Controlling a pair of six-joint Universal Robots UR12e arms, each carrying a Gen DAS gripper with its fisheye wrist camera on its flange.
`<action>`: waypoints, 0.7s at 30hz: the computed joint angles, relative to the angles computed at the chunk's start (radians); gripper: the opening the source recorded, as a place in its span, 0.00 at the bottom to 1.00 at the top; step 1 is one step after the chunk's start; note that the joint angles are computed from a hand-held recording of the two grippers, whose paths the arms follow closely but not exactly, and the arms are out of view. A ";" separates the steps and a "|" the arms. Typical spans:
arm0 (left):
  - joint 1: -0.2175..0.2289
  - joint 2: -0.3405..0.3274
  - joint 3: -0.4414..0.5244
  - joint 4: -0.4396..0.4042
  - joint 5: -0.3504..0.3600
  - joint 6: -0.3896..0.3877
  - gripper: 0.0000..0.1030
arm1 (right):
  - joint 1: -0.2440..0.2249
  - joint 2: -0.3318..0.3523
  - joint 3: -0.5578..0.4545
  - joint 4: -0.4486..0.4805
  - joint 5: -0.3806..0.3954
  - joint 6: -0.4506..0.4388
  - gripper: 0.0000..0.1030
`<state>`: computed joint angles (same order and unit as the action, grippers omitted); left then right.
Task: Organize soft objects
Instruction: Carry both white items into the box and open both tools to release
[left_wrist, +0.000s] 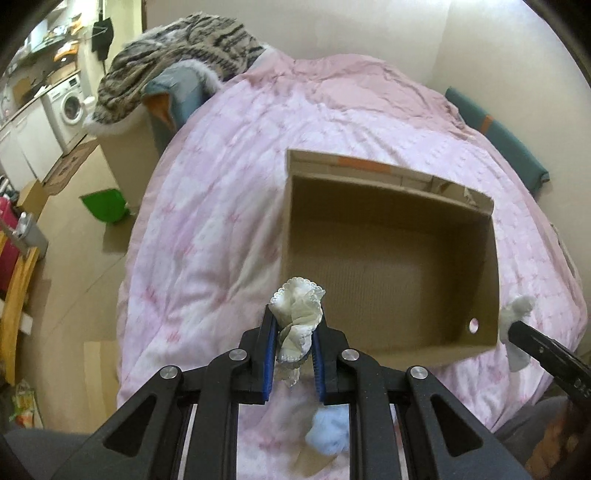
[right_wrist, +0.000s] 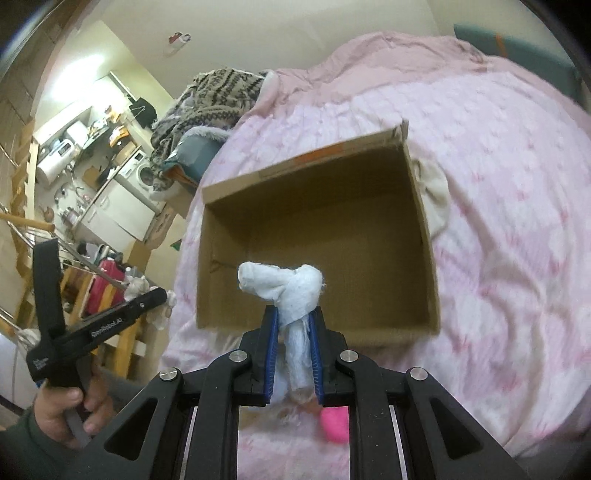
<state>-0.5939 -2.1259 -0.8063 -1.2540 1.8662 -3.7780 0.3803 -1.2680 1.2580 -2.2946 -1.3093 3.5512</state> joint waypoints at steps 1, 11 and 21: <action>0.001 -0.012 0.016 0.006 -0.004 0.009 0.15 | -0.003 0.008 -0.008 -0.004 0.000 -0.003 0.17; -0.003 -0.066 0.013 0.075 -0.035 0.100 0.15 | -0.005 0.040 0.004 0.000 -0.062 0.012 0.17; 0.001 -0.066 -0.009 0.087 -0.054 0.104 0.16 | 0.007 0.077 -0.045 0.113 -0.100 -0.044 0.18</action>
